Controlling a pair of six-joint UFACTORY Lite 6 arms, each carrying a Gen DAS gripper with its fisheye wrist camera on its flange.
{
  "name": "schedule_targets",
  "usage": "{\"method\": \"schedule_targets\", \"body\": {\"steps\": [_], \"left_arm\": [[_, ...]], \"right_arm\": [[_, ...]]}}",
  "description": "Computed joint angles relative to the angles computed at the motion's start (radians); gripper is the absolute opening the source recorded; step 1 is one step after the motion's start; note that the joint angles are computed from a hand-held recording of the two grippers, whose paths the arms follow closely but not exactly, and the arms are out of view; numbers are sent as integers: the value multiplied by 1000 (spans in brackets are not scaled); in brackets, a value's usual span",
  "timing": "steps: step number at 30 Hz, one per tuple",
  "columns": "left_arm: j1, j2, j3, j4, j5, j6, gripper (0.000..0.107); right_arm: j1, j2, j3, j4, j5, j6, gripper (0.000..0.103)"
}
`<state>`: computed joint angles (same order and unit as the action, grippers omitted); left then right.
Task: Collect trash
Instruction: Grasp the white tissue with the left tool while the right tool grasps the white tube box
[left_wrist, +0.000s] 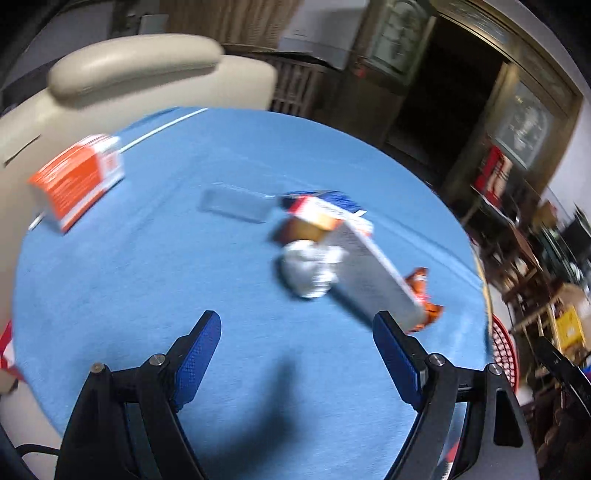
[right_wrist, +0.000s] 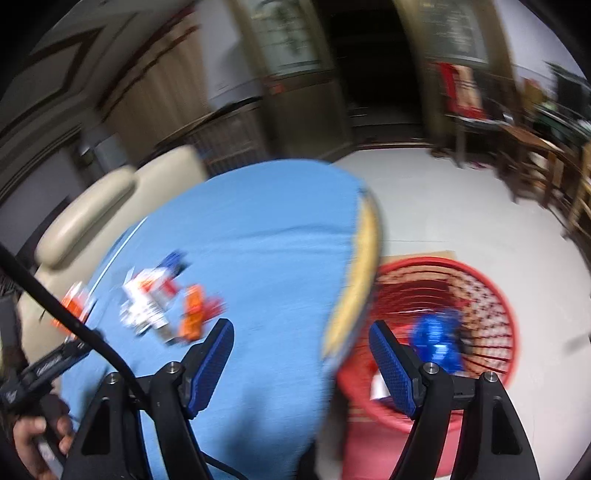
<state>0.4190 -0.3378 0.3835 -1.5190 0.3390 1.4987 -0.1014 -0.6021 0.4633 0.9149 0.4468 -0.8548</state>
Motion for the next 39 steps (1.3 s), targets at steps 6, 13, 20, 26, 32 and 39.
{"method": "schedule_targets", "body": {"steps": [6,13,20,26,32,39], "left_arm": [[203,16,-36,8,115,101,85],[263,33,-26,10,156,134,85],[256,45,-13,22,149,123,85],[180,80,14,-44,88,152,85],[23,182,119,-193,-3,230,85],[-205,445,342,-466,-139,415,85]], "right_arm": [[390,211,115,33,-138,19,78],[592,577,360,60,-251,-39,67],[626,867,586,-132,-247,122,41],[655,852,542,52,-221,-95,19],[525,661,377,400,-135,-382,17],[360,500,239,500,-11,-463,17]]}}
